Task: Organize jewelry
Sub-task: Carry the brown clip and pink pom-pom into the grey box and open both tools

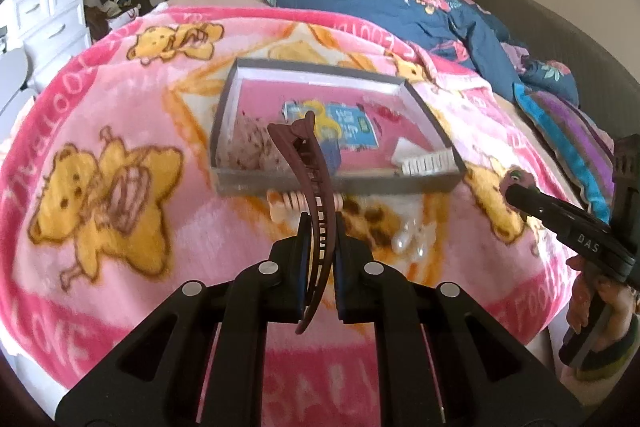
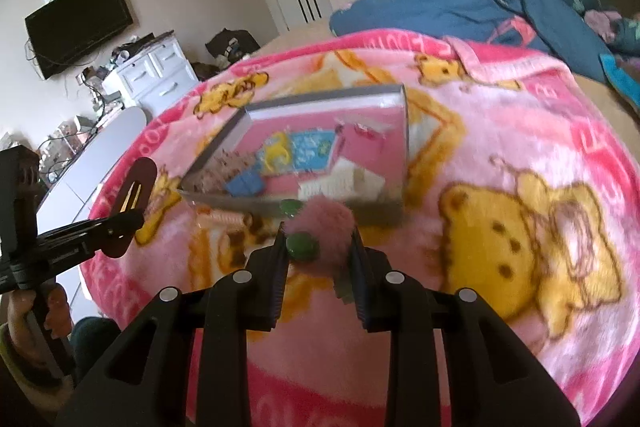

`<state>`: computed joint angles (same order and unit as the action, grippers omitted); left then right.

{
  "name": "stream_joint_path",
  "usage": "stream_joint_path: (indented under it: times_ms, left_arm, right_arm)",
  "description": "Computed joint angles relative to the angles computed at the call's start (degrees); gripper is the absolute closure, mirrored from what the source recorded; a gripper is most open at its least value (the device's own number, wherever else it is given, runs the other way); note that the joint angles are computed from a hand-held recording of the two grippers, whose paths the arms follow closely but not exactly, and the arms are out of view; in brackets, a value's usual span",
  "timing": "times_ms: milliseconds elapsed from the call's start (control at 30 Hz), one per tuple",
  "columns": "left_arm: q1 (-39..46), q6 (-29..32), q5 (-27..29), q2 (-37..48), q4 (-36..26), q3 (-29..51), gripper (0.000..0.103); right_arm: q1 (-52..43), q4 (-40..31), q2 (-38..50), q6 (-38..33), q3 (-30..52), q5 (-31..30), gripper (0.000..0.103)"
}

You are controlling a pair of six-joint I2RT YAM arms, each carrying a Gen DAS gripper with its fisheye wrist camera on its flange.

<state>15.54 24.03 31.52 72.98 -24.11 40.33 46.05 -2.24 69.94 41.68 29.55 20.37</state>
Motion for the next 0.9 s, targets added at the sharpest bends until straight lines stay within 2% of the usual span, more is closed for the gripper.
stream_joint_path:
  times_ms: [633, 900]
  left_arm:
    - [-6.83, -7.35, -2.84, 5.68, 2.99, 9.25, 0.099]
    - [-10.91, -9.88, -4.82, 10.14, 5.39, 11.72, 0.099]
  right_arm:
    - [-7.75, -0.29, 0.92, -8.14, 8.30, -2.94, 0.076]
    - [-13.30, 1.27, 3.74, -10.26, 9.92, -7.03, 0.076]
